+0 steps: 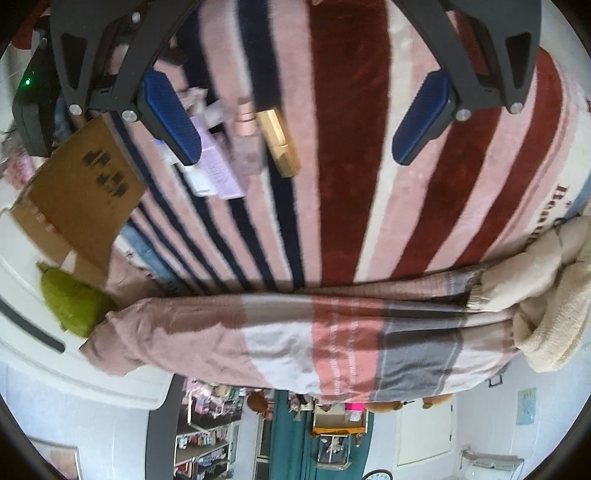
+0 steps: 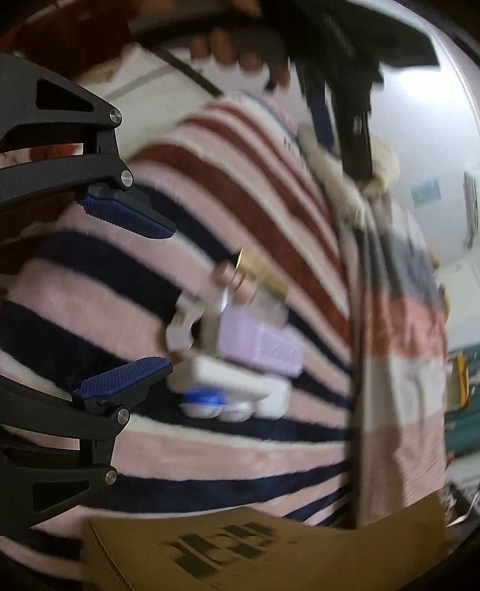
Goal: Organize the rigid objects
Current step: 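Grasp the white tape roll with the right gripper, then carry the tape roll into the cardboard box and open the right gripper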
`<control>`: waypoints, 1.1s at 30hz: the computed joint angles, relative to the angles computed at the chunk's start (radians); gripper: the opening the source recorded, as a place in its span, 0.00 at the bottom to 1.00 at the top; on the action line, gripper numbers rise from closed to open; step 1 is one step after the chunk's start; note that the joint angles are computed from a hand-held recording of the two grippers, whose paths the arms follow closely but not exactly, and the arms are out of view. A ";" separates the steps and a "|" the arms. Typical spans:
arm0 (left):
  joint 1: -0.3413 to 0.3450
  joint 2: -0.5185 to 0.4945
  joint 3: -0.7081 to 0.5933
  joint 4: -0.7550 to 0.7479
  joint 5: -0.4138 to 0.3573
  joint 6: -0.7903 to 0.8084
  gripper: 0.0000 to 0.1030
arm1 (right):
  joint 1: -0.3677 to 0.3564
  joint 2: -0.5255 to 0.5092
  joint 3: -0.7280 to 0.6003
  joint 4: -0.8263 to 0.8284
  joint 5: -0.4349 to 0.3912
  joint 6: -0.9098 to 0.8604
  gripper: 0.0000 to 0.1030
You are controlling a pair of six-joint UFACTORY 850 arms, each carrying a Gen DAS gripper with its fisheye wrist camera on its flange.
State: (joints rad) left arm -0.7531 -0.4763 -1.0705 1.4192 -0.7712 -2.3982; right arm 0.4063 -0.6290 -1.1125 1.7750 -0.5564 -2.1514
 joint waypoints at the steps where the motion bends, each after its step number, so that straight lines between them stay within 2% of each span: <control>1: -0.004 -0.006 -0.001 -0.008 -0.015 0.006 1.00 | 0.002 -0.012 -0.006 0.010 -0.001 0.000 0.62; 6: -0.021 -0.028 0.002 -0.027 -0.077 0.028 1.00 | 0.024 -0.035 -0.007 0.215 0.019 -0.143 0.61; 8: -0.022 -0.025 0.012 -0.014 -0.072 0.015 1.00 | 0.041 -0.036 -0.007 0.308 0.060 -0.207 0.53; 9: -0.022 -0.021 0.019 -0.008 -0.067 0.009 1.00 | 0.048 -0.029 -0.001 0.335 0.079 -0.228 0.40; 10: -0.022 -0.019 0.021 -0.007 -0.064 0.011 1.00 | 0.050 -0.028 -0.003 0.340 0.088 -0.231 0.35; 12: -0.021 -0.015 0.023 -0.011 -0.044 0.027 1.00 | 0.045 -0.018 0.004 0.308 0.083 -0.210 0.35; 14: -0.016 0.002 0.045 0.052 0.001 -0.022 1.00 | 0.040 0.000 0.011 0.226 0.072 -0.162 0.35; 18: 0.005 0.057 0.096 0.347 0.139 -0.202 1.00 | 0.018 0.059 0.025 0.013 -0.010 -0.060 0.35; 20: 0.018 0.065 0.081 0.438 0.204 -0.220 0.99 | 0.010 0.086 0.019 -0.070 -0.034 -0.009 0.35; 22: 0.032 0.068 0.061 0.505 0.262 -0.244 0.99 | -0.010 0.110 -0.008 -0.182 -0.099 0.088 0.35; 24: 0.051 0.066 0.026 0.620 0.337 -0.310 0.99 | -0.022 0.134 -0.027 -0.213 -0.126 0.112 0.35; 26: 0.061 0.056 -0.027 0.692 0.391 -0.334 0.93 | -0.033 0.157 -0.038 -0.216 -0.132 0.102 0.35; 27: 0.064 0.047 -0.055 0.693 0.410 -0.317 0.87 | -0.042 0.169 -0.044 -0.212 -0.131 0.090 0.35; 28: 0.066 0.036 -0.090 0.674 0.433 -0.278 0.79 | -0.054 0.179 -0.050 -0.209 -0.134 0.079 0.35; 32: 0.091 -0.054 -0.277 0.571 0.571 -0.102 0.60 | -0.104 0.206 -0.071 -0.212 -0.143 0.060 0.35; 33: 0.101 -0.087 -0.335 0.577 0.621 -0.090 0.50 | -0.120 0.214 -0.074 -0.209 -0.132 0.050 0.35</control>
